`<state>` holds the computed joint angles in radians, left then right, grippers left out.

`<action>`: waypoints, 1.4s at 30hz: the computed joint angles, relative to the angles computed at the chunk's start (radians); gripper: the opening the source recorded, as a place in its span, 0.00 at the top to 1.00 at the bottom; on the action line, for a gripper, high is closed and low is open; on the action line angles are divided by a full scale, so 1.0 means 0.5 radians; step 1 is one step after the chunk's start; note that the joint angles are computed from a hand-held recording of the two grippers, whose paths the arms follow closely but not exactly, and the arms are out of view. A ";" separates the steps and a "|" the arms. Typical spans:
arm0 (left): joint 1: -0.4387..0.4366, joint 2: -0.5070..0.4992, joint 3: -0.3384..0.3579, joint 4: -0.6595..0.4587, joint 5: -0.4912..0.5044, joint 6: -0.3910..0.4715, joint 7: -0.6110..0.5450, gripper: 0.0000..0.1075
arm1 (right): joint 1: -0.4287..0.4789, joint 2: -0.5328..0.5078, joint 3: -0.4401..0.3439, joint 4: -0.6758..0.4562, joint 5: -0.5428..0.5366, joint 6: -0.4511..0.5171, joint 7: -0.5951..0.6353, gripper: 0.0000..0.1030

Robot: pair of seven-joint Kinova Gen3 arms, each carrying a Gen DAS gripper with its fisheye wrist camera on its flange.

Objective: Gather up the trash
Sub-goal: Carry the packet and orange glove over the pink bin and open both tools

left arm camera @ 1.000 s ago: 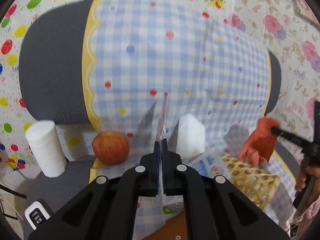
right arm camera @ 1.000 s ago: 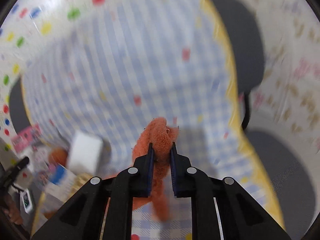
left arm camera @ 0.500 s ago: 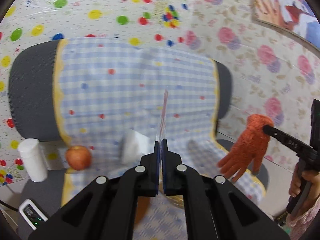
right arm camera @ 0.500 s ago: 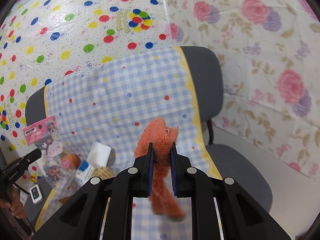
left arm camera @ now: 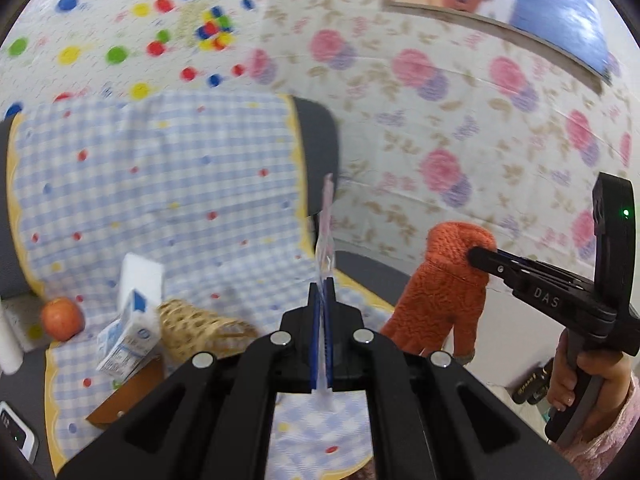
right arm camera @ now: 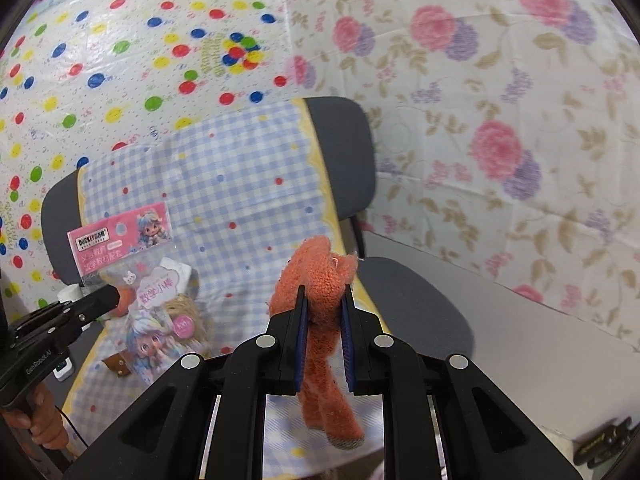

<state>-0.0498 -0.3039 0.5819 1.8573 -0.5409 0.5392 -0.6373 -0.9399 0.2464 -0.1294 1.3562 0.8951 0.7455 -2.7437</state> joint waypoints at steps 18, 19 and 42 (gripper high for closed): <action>0.234 0.389 0.275 -0.006 -0.255 -0.299 0.166 1.00 | 0.106 -0.333 -0.286 0.560 0.199 0.507 -0.578 0.84; 0.265 0.410 0.267 -0.005 -0.273 -0.306 0.176 1.00 | 0.112 -0.353 -0.305 0.593 0.201 0.541 -0.618 0.84; 0.966 0.931 -0.180 -0.334 -0.201 -0.145 -0.103 0.50 | 0.431 -0.484 -0.386 0.910 -0.055 0.479 -0.694 0.68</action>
